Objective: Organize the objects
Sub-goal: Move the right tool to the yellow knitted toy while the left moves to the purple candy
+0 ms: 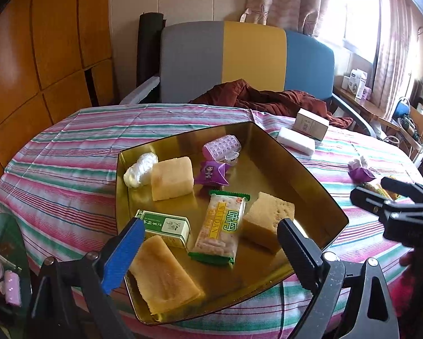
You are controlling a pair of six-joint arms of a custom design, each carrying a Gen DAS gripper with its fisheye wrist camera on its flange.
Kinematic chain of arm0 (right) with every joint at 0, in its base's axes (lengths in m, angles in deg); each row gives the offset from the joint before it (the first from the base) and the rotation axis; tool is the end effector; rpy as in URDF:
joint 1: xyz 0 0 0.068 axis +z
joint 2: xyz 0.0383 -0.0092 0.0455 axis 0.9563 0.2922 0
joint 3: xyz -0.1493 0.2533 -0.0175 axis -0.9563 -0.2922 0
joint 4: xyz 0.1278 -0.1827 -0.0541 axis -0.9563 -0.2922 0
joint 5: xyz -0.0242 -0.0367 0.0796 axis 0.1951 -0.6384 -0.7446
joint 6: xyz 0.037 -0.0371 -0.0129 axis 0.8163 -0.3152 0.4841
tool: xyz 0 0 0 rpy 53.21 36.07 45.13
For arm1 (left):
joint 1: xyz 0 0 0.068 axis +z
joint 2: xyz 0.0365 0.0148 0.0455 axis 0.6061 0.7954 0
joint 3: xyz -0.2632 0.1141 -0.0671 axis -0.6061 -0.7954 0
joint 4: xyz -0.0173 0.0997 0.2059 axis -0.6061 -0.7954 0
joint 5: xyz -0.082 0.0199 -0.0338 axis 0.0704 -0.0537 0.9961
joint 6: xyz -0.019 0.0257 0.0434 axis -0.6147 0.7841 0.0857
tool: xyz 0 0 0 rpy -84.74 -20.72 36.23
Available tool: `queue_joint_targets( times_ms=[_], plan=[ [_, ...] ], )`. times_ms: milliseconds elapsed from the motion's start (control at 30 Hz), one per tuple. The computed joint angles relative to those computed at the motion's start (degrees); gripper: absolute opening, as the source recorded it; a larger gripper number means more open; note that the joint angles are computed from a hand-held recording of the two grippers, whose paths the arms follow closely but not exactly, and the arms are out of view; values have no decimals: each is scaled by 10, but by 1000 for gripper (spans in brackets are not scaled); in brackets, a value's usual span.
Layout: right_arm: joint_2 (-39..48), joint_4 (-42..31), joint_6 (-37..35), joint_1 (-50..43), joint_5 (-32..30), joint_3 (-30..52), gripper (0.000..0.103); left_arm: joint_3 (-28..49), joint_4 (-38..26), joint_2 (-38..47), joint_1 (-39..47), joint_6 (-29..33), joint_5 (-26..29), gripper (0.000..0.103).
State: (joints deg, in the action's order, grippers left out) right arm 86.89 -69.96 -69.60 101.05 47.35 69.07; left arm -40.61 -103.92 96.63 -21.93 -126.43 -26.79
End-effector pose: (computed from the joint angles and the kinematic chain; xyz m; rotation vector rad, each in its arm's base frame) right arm 0.2205 0.1149 0.2029 -0.3457 2.3575 0.2375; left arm 0.1330 -0.1773 0.2049 -0.1694 2.3226 0.0346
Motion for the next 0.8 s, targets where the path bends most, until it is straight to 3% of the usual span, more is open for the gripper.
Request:
queue_joint_targets(
  times_ms=[267,400,467,567,800],
  plan=[
    [-103,67,-39,-54,20,-41,103,4,1,5,-3,3,2,96],
    [-162,93,-24,-111,13,-51,103,7,0,6,-5,4,3,96],
    [-161,78,15,-165,-29,-38,103,9,1,9,-4,5,4,96],
    [-118,32,35,-266,-152,5,103,14,-3,13,-9,6,4,96],
    [-78,38,17,-397,-232,31,103,21,-6,18,-10,5,7,96]
  ],
)
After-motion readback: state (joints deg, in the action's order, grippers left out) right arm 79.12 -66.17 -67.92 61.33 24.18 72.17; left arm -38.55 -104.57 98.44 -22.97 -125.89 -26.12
